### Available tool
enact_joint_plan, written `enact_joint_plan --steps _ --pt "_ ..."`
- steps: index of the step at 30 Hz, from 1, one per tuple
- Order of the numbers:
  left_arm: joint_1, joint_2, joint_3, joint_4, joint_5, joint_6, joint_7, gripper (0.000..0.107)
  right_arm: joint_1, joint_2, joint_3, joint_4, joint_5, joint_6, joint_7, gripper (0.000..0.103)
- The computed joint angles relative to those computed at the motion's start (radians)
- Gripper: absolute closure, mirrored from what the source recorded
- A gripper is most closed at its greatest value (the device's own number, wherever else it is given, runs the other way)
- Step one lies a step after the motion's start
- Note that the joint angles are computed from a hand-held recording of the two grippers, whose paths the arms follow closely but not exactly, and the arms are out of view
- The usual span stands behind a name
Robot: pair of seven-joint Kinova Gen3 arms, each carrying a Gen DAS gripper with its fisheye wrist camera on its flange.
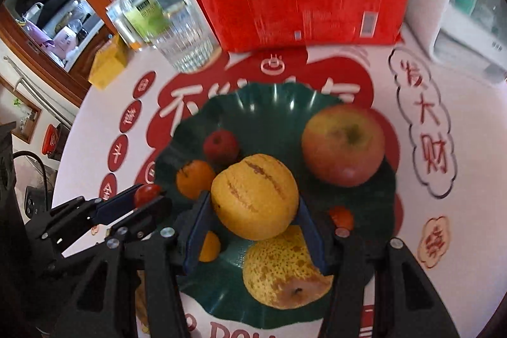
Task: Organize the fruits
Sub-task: 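Set the tomato and yellow citrus on the plate and open both grippers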
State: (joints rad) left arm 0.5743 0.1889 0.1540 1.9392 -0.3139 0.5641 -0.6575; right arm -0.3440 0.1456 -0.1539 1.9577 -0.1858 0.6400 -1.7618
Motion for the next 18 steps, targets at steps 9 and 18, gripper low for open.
enact_joint_plan --steps 9,18 --pt "0.012 0.045 -0.011 -0.013 0.013 -0.021 -0.025 0.081 -0.006 0.041 -0.001 0.003 0.006 -0.018 0.015 0.048" --pt "0.030 0.024 -0.023 -0.001 0.002 -0.007 0.010 0.056 0.003 0.022 -0.015 0.014 -0.009 -0.035 0.051 0.048"
